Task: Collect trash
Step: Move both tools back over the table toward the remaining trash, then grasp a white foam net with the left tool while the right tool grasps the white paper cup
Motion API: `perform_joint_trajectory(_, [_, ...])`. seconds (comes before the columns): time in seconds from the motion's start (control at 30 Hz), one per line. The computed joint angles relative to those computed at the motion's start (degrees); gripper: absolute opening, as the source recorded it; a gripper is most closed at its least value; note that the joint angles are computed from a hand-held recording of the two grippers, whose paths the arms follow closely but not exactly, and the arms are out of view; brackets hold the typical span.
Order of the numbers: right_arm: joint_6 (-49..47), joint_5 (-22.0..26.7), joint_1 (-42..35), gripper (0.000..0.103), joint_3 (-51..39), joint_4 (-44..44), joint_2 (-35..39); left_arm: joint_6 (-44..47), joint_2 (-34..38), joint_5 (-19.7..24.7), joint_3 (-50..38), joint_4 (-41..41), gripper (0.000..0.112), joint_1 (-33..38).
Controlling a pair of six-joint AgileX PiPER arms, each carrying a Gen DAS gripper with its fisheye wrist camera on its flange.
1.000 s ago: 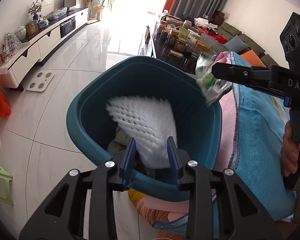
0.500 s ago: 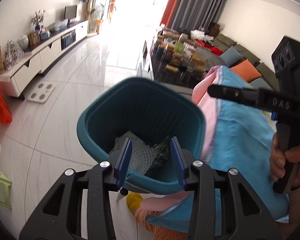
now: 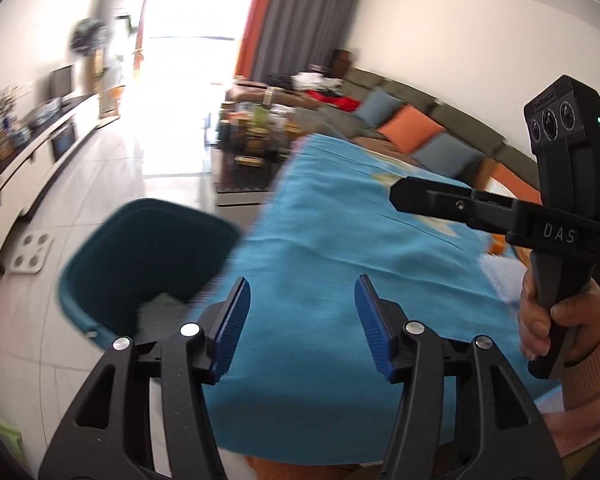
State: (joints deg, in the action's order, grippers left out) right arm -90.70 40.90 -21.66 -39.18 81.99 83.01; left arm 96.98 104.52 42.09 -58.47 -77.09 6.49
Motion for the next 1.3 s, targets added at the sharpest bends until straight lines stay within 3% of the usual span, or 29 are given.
perform_joint_trajectory(0.37, [-9.02, 9.66, -29.77, 0.047, 9.47, -5.19, -6.59, -1.08, -1.54, 0.1, 3.42, 0.19, 0.059, -15.09])
perform_joint_trajectory(0.5, [-12.07, 12.08, -40.22, 0.049, 7.75, -5.76, -3.74, -2.67, -0.25, -0.1, 2.48, 0.88, 0.063, -20.03])
perform_joint_trajectory(0.63, [-14.25, 11.49, -46.79, 0.051, 4.87, -4.77, 0.2, -6.43, 1.76, -1.16, 0.04, 2.38, 0.064, -25.49])
perform_joint_trajectory(0.87, [-14.44, 5.28, -47.47, 0.061, -1.3, -1.3, 7.28, -14.58, 5.81, -3.31, -4.97, 6.52, 0.064, -32.12])
perform_joint_trajectory(1.2, [-12.57, -3.4, -40.47, 0.061, -8.29, 2.37, 14.33, -21.92, 9.51, -4.2, -9.69, 10.35, 0.063, -36.85])
perform_joint_trajectory(1.3, [-10.68, -4.69, -39.67, 0.055, -9.44, 2.28, 15.49, -22.69, 9.85, -4.01, -10.24, 10.76, 0.054, -37.13])
